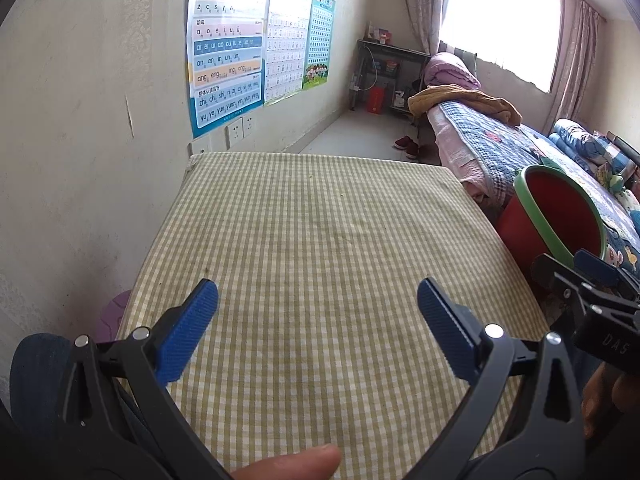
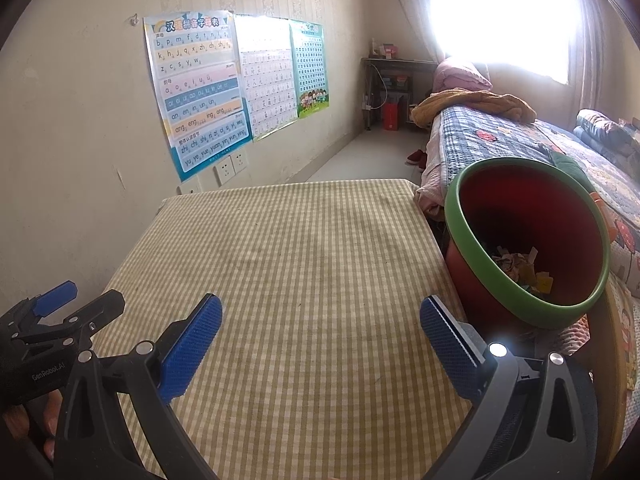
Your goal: Collect trash
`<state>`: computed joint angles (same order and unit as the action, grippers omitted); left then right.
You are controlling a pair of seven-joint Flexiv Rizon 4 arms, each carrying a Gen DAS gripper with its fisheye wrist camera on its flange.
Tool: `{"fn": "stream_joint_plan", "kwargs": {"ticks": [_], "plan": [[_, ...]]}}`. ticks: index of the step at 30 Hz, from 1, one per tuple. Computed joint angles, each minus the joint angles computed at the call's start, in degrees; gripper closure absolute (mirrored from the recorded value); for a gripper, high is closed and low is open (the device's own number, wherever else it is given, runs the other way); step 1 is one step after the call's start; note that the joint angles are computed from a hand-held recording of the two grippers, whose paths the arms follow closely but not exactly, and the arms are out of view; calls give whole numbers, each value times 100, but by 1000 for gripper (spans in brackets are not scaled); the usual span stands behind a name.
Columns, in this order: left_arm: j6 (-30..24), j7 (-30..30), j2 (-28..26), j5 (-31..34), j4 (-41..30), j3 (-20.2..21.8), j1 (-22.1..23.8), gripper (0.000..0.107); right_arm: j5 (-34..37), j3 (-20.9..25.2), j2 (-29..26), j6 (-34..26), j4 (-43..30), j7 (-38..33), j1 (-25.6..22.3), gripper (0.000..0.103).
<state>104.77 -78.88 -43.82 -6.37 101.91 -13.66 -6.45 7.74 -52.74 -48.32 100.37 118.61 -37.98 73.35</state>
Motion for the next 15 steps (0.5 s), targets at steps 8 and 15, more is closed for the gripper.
{"fn": "stream_joint_plan", "kwargs": {"ticks": [8,15], "plan": [[-40,-59,15,-30,-9,-42,60,9,-91,2,-54,-31,-73,-97,2,7],[-64,-55,11,-44,-39,20,3,9,-84,28,-31,-40,-69,-68,-34,7]]}}
